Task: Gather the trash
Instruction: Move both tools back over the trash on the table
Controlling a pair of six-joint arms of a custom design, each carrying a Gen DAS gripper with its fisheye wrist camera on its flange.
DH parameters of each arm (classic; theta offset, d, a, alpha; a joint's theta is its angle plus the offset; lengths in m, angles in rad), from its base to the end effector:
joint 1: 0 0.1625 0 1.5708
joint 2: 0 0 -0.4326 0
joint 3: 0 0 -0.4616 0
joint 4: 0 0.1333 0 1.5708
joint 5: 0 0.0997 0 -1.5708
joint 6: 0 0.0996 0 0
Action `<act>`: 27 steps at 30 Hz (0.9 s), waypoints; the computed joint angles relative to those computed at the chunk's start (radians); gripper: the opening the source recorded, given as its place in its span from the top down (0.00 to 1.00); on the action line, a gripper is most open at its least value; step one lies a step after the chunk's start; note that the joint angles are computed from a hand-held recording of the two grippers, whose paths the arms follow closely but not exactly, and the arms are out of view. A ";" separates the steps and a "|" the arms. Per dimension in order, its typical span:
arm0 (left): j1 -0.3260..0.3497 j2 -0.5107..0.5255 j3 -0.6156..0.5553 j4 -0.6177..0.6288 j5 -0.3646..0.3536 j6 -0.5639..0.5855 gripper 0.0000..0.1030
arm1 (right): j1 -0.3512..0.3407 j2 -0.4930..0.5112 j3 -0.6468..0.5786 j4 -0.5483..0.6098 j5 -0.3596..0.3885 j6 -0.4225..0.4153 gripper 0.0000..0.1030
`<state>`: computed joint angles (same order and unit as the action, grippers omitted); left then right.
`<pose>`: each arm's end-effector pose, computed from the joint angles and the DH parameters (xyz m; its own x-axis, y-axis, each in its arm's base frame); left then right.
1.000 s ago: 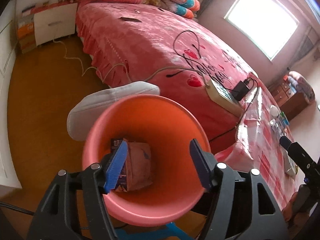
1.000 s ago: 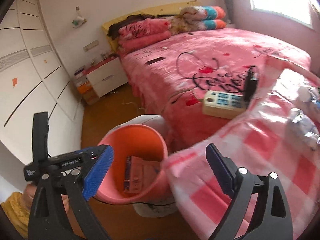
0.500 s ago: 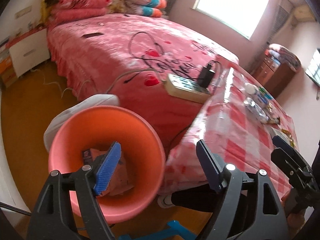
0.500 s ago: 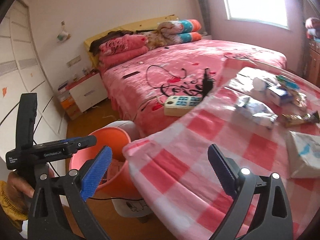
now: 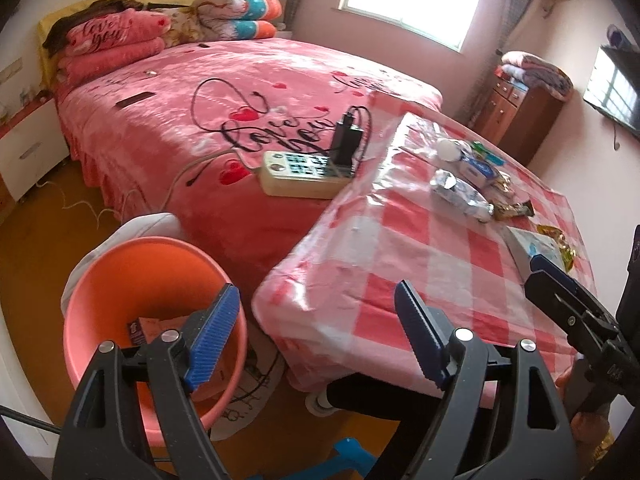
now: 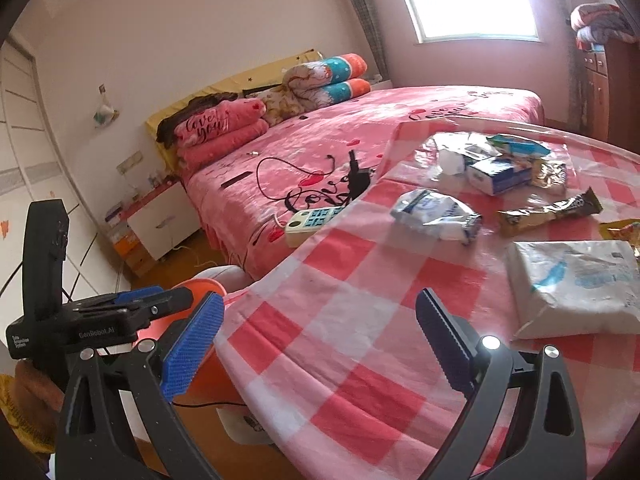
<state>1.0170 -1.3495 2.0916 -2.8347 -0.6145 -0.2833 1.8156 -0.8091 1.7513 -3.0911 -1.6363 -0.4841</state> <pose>-0.1068 -0.5809 0.2725 -0.8039 -0.2476 -0.5408 0.2408 0.6959 -0.6766 0.2945 -0.6560 0.0734 -0.7701 -0.5615 0.3028 -0.6343 0.6228 -0.4581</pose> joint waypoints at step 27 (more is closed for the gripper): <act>-0.060 0.220 -0.158 0.077 -0.056 0.130 0.22 | -0.124 -0.101 0.017 -0.081 0.029 0.152 0.07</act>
<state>0.9570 -1.1291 1.9332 -2.7578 -0.6709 -0.1530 1.6917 -0.9100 1.7687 -3.1720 -1.6068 -0.3325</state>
